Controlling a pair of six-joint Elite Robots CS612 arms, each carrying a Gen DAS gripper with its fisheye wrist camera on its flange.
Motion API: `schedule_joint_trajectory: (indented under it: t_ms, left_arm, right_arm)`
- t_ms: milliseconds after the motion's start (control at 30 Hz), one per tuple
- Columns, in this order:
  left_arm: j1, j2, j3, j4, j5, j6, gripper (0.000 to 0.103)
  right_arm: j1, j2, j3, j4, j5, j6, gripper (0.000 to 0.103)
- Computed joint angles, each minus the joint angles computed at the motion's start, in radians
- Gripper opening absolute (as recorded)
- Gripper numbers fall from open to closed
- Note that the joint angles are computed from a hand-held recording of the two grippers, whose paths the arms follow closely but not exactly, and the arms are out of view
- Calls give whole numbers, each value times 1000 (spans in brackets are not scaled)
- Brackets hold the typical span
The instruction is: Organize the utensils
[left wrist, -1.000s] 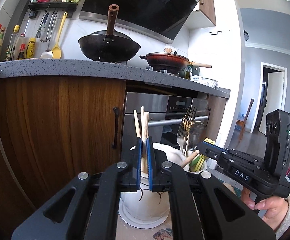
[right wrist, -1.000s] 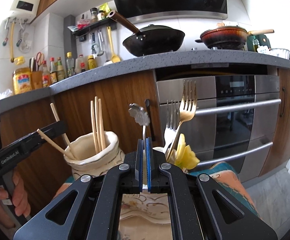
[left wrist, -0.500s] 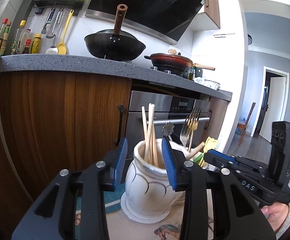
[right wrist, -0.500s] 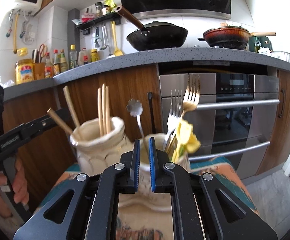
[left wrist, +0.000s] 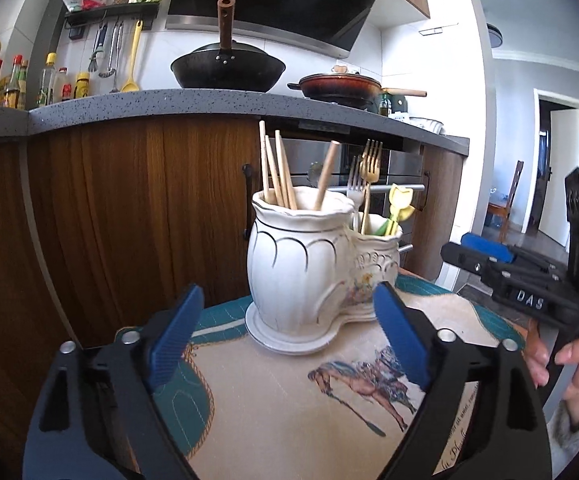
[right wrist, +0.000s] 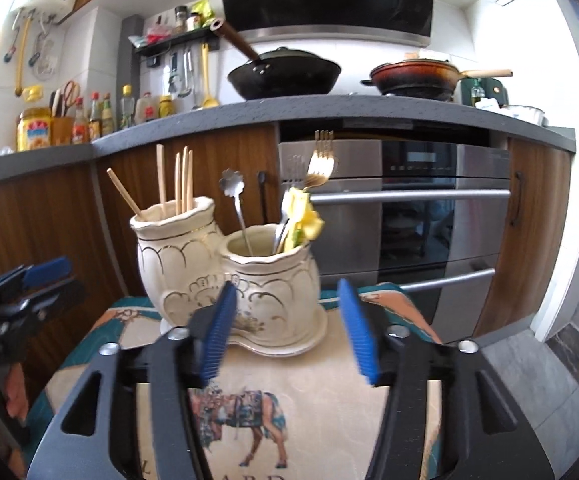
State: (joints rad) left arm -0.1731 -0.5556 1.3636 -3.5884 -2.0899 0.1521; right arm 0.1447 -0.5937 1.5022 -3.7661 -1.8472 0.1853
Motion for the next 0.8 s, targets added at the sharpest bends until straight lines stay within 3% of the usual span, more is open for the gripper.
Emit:
schedule_joint_trajectory:
  t_ms: [67, 300, 533, 800]
  left_arm:
    - [1, -6, 20, -12, 1, 4, 93]
    - [0, -18, 71, -50, 10, 20, 97]
    - [-1, -15, 65, -45, 15, 4, 97]
    - [-5, -18, 67, -31, 27, 14, 97]
  right_arm:
    - [1, -3, 12, -20, -1, -3, 73]
    - [12, 11, 14, -103, -16, -85, 93]
    - [19, 26, -1, -136, -40, -107, 98]
    - [22, 25, -8, -95, -57, -100, 98]
